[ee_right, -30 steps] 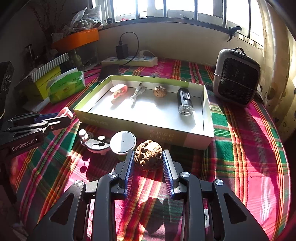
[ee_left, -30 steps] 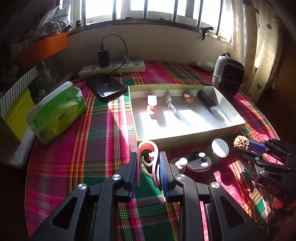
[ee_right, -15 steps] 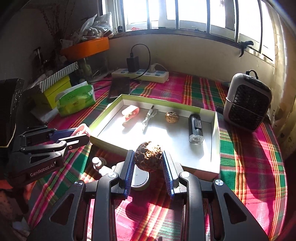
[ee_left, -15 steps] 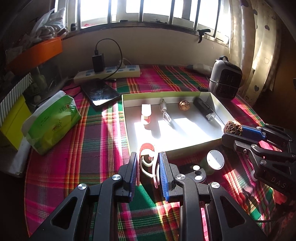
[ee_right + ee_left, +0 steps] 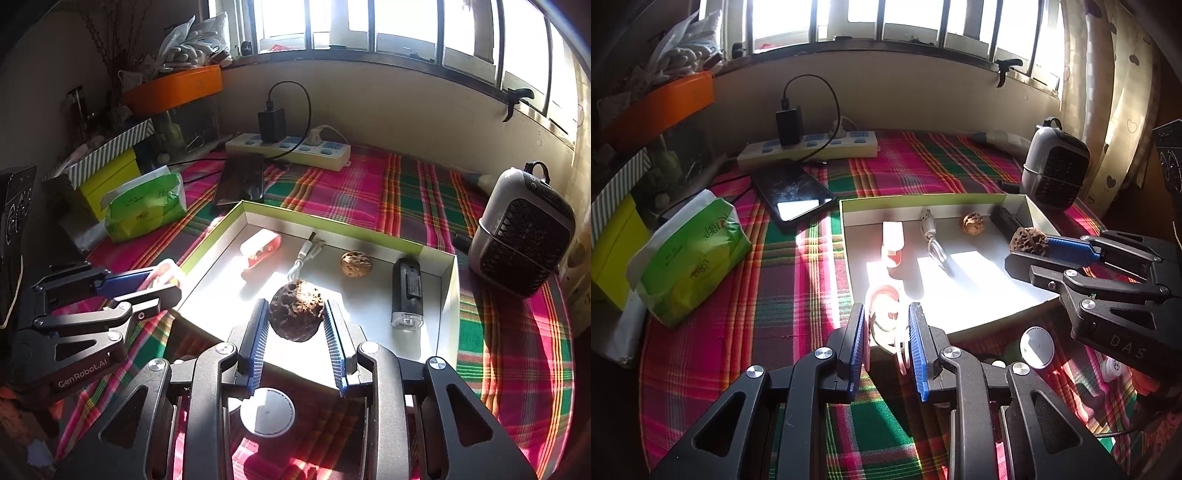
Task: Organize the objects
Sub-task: 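Lift and carry the pink loop and brown ball over the box with both grippers, then lower into the box and open the right gripper while the left releases the pink loop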
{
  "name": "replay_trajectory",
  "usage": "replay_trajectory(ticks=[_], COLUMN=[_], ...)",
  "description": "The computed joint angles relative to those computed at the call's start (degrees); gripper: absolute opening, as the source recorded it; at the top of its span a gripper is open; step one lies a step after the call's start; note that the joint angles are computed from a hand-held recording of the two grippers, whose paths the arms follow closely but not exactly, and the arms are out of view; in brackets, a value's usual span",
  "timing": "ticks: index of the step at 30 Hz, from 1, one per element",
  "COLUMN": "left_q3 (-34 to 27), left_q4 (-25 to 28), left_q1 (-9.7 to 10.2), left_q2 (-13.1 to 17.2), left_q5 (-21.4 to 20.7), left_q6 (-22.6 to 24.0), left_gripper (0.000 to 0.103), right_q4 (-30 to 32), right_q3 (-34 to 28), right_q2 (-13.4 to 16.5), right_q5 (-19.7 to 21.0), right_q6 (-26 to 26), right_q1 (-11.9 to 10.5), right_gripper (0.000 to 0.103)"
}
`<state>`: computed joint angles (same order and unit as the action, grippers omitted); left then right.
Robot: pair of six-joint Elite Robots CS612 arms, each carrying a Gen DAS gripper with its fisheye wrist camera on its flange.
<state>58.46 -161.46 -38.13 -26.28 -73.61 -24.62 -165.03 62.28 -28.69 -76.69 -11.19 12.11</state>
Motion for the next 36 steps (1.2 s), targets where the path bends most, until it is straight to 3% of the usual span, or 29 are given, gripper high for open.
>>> replay_trajectory(ticks=[25, 36], left_q3=[-8.5, -11.5], left_q4=[6.6, 9.5], left_q1=[0.55, 0.82], left_q2=[4.2, 5.7], left_q5=[-2.2, -3.1], left_q6=[2.2, 2.0], left_gripper=[0.021, 0.021], right_q4=[20.2, 23.2], right_q3=[-19.1, -22.8], right_q2=[9.0, 10.8], right_q5=[4.5, 4.1], right_q6=[-7.4, -8.4], right_q1=[0.5, 0.8], right_gripper=[0.031, 0.031])
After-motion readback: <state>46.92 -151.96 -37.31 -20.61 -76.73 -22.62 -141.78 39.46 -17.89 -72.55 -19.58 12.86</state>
